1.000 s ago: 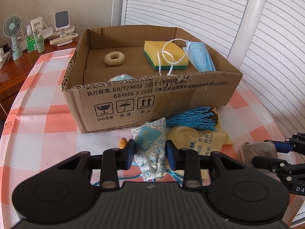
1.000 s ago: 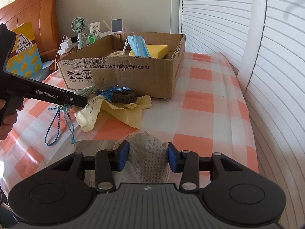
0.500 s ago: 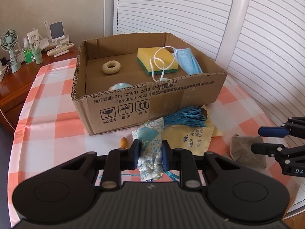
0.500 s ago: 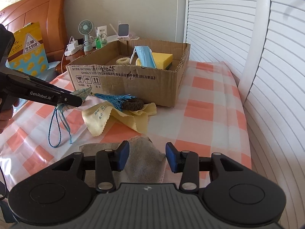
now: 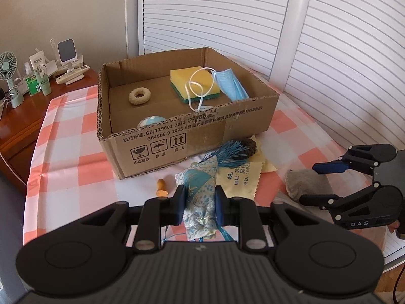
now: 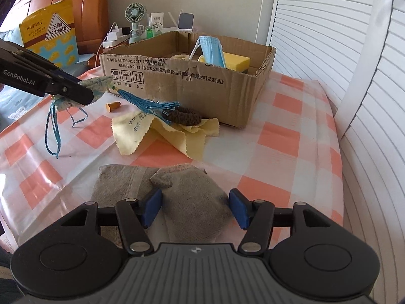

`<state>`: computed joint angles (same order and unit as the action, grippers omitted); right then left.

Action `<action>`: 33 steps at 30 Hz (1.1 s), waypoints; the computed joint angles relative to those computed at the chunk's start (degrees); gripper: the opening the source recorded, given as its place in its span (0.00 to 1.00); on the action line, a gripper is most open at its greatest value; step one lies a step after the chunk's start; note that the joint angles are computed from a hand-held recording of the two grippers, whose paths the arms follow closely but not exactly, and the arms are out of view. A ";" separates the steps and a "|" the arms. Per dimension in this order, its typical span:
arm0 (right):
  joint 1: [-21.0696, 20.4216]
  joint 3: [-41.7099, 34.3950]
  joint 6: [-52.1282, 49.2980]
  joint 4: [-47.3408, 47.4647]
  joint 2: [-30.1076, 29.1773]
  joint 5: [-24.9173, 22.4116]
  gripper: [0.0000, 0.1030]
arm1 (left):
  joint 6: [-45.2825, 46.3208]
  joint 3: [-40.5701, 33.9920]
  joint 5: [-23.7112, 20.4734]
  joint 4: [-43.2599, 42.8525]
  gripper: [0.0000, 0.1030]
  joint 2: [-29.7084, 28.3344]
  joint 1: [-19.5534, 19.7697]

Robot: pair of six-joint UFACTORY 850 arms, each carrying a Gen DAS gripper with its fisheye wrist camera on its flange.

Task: Organize soft objects
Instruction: 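Lift the floral pouch with the left tool while the right tool holds the grey pouch, then carry the floral pouch into the box and open the left tool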

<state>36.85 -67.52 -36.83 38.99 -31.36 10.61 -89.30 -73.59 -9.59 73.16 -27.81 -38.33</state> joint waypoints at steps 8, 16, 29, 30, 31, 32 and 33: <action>0.74 -0.29 -16.79 16.68 0.55 1.29 0.36 | 12.73 0.01 -1.24 -9.51 0.21 1.20 -0.43; 0.98 1.15 -18.55 18.56 3.50 1.87 0.34 | 18.08 0.69 -2.42 -11.19 0.21 3.82 -0.86; 0.89 0.85 -10.49 8.46 7.31 2.04 0.33 | 20.80 -4.84 -3.28 -7.19 0.21 4.02 0.36; 0.85 0.62 -10.57 8.22 7.30 2.06 0.34 | 20.98 -6.03 -3.62 -6.62 0.21 3.38 0.58; 0.87 0.41 -10.61 8.06 7.26 2.41 0.34 | 21.38 -7.27 -4.08 -6.36 0.21 2.67 0.78; 0.85 0.00 -11.01 8.14 7.14 2.56 0.34 | 22.66 -8.93 -4.51 -6.98 0.21 1.69 1.05; 0.78 -0.29 -10.90 7.80 7.05 2.54 0.34 | 24.85 -10.57 -4.74 -8.88 0.21 0.69 1.39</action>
<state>37.63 -67.80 -47.73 46.79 -24.31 13.14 -64.44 -84.16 -14.32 64.27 -27.11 -36.93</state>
